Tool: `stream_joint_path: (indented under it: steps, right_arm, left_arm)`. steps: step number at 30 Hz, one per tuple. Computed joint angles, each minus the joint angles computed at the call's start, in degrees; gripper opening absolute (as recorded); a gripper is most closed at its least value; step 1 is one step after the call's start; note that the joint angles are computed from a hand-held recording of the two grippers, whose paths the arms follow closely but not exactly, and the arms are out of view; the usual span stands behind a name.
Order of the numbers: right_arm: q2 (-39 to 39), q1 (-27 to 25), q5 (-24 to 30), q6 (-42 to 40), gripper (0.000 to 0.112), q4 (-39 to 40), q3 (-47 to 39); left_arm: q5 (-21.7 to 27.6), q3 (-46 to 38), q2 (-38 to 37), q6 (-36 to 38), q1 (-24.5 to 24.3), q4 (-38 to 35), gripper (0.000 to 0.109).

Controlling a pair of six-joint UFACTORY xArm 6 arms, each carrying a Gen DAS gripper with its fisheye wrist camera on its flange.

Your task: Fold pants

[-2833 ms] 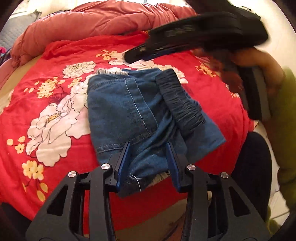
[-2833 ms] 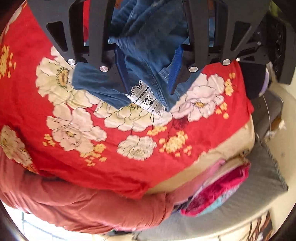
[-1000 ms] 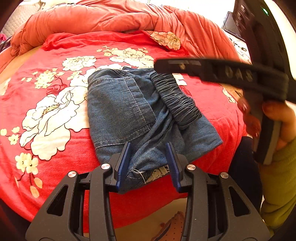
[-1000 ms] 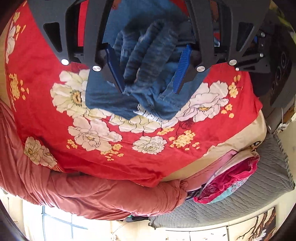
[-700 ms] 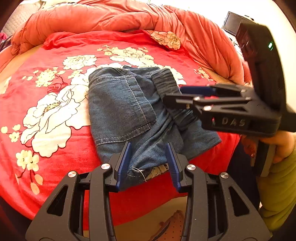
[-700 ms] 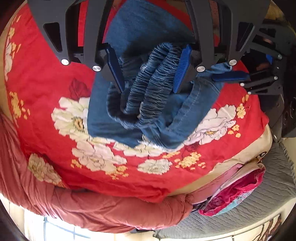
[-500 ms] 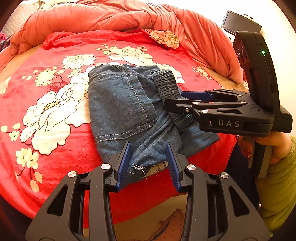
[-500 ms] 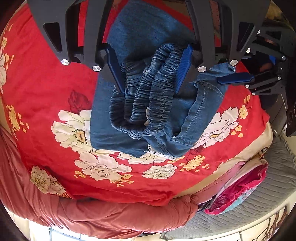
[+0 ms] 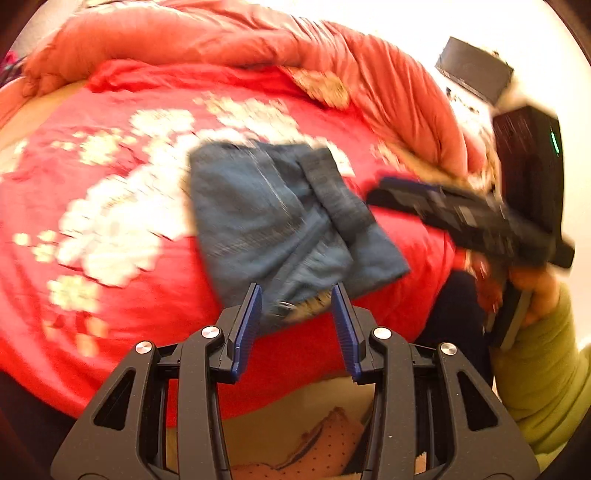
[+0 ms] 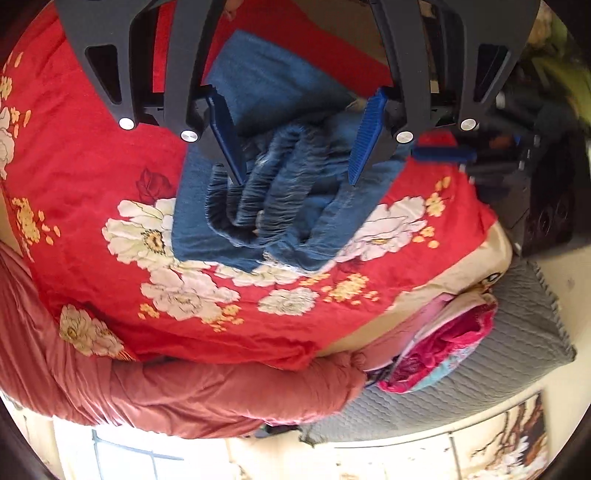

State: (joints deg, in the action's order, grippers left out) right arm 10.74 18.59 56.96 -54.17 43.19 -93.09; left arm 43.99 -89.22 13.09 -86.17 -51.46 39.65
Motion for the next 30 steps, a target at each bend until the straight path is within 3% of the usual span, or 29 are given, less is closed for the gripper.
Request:
stream_joint_path:
  steps: [4,9,15,19,21,22,25,28,30]
  right_arm:
    - [-4.49,0.15,0.79,-4.33,0.056,0.71,5.38]
    - [-8.62,2.52,-1.36,-9.54,0.056,0.14,11.36]
    - [-11.61,8.55,-14.69,-17.91,0.056,-9.07,18.36]
    - [-11.55,11.47,-22.35,-23.8,0.056,-11.48,21.85]
    - [-11.07,12.23,-25.18,-25.39,0.049,-11.75,23.05]
    - [-10.43,12.05,-24.21,-25.42,0.031,-11.05,22.36]
    - [-8.87,9.75,-16.49,-22.55,0.009,-8.7,18.89]
    - [-8.33,6.76,-9.31,-22.13,0.006,-5.93,16.29]
    - [-8.04,5.66,-7.77,-21.56,0.006,-6.11,16.09]
  left_arm:
    - [4.47,1.51,-2.8,-2.19,1.27,1.46,0.034]
    - [5.61,-2.27,0.1,3.87,4.33,-1.96,0.034]
    - [5.88,-8.46,5.7,12.03,7.31,-8.38,0.034]
    - [5.81,-9.74,7.55,13.4,7.89,-10.35,0.034]
    - [5.79,-9.74,7.68,13.36,7.96,-10.53,0.034]
    - [5.67,-9.62,7.64,13.19,8.02,-10.57,0.034]
    - [5.29,-9.44,7.63,13.3,8.16,-10.76,0.034]
    - [5.04,-9.31,7.56,13.1,8.14,-10.5,0.035]
    - [4.68,-8.98,7.43,12.57,8.08,-10.23,0.037]
